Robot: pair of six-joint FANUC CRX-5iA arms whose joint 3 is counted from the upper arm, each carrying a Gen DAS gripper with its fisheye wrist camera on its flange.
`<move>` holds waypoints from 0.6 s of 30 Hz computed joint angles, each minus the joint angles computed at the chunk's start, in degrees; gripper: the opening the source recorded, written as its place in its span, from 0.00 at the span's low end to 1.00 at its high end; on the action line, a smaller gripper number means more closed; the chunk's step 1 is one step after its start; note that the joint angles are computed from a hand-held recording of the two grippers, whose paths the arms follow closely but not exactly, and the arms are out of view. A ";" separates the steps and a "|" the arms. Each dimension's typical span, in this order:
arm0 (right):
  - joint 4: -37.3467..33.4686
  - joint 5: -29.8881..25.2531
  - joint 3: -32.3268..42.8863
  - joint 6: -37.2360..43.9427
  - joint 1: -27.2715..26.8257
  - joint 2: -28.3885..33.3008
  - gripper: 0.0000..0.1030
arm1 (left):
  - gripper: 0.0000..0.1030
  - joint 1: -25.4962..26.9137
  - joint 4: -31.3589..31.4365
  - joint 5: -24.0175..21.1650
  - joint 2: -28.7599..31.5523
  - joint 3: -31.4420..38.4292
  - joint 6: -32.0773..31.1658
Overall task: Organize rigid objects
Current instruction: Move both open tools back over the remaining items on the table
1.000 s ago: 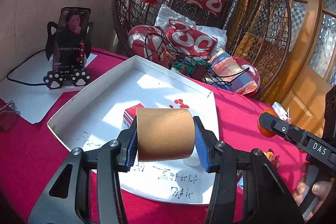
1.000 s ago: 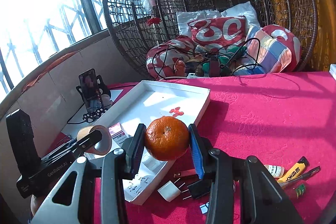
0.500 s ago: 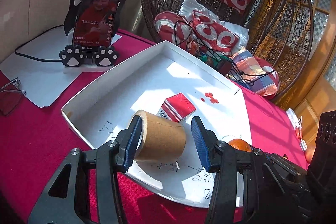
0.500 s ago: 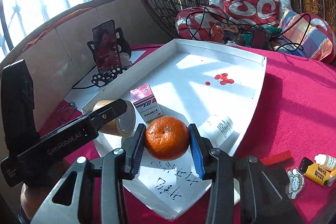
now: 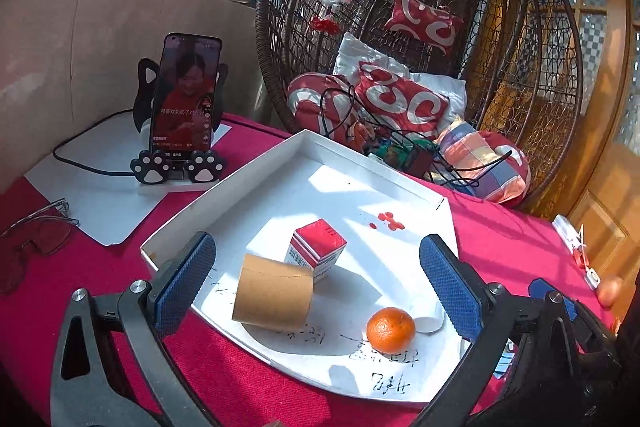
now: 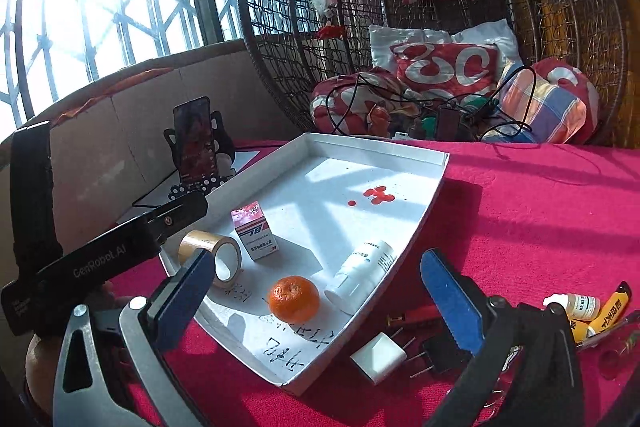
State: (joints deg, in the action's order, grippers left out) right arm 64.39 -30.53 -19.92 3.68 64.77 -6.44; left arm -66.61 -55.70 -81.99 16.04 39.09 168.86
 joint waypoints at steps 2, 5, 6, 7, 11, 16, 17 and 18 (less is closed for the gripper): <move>3.17 0.23 -1.93 -3.77 -0.96 -2.01 1.00 | 1.00 -0.58 -0.66 1.39 -0.19 0.05 -0.81; 10.02 0.89 -6.02 -10.59 -3.59 -5.81 1.00 | 1.00 -1.85 -2.41 5.38 -0.86 -0.85 -2.14; 14.56 2.18 -8.06 -14.44 -5.48 -7.28 1.00 | 1.00 -2.52 -3.67 7.15 -1.03 -1.34 -2.25; 19.26 3.11 -10.04 -18.70 -7.47 -8.75 1.00 | 1.00 -3.31 -5.09 8.51 -0.93 -1.48 -2.29; 18.87 -1.68 -13.57 -22.60 -8.85 -12.73 1.00 | 1.00 -2.79 -1.23 14.84 1.10 0.69 -9.20; 12.14 -9.20 -16.09 -22.51 -8.62 -15.91 1.00 | 1.00 0.05 10.96 20.04 5.79 5.44 -19.76; 10.55 -11.72 -15.99 -21.76 -8.05 -15.99 1.00 | 1.00 0.41 12.84 20.62 6.66 6.20 -21.33; 8.77 -14.35 -15.72 -20.97 -7.38 -15.98 1.00 | 1.00 0.63 14.45 20.58 7.73 7.32 -22.86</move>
State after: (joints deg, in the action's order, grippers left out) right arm 73.15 -44.88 -35.64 -17.29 57.39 -22.42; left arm -65.98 -41.25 -61.41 23.77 46.40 146.00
